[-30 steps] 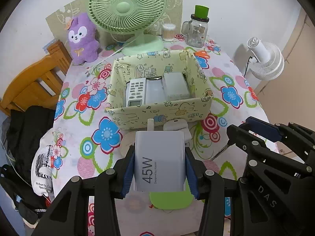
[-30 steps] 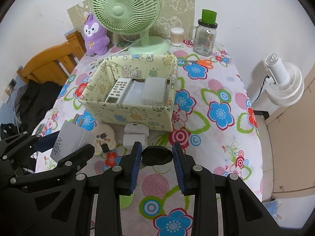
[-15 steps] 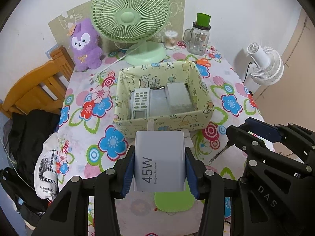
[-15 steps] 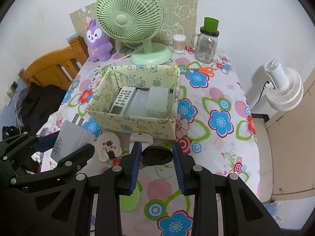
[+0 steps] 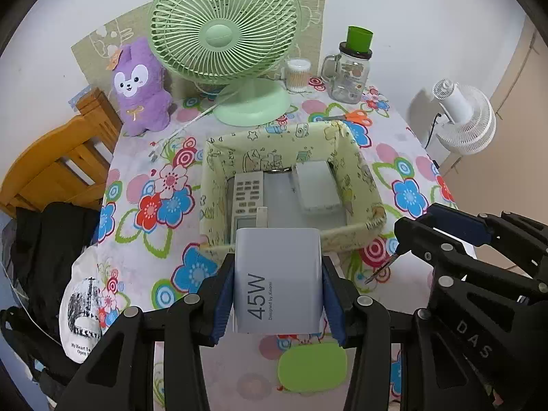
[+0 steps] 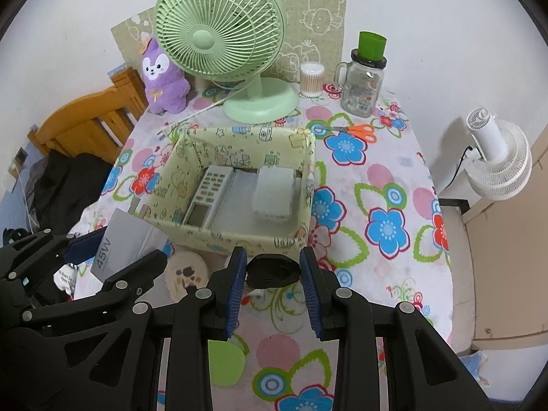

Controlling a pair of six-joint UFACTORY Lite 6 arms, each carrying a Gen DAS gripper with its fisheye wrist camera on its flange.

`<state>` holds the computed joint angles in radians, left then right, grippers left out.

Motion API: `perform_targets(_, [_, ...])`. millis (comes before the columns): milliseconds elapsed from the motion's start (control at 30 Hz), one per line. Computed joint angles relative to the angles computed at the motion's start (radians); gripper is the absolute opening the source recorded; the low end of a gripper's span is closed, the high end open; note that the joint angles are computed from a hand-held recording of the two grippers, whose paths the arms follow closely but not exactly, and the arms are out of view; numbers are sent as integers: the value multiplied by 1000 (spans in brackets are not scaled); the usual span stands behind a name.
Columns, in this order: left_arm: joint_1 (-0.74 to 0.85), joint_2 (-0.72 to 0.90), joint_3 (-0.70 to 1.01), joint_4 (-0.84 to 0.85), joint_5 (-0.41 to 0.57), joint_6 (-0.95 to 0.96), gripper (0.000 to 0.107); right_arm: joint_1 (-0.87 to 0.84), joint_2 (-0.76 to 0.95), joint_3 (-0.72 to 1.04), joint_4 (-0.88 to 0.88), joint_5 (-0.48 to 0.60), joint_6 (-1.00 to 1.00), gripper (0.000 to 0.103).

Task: Organize rigid objects
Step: 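Carry the white charger over the box with the left tool while the right tool carries the key there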

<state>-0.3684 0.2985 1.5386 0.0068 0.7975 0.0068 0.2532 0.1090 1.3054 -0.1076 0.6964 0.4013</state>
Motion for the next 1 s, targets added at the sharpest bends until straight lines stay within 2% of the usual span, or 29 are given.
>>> perform_targets(367, [26, 184, 221, -36, 31, 49, 48, -43, 183, 216, 25, 49, -63, 35])
perform_targets(1000, [58, 586, 711, -75, 171, 55, 48, -92, 476, 544, 66, 125, -106, 35])
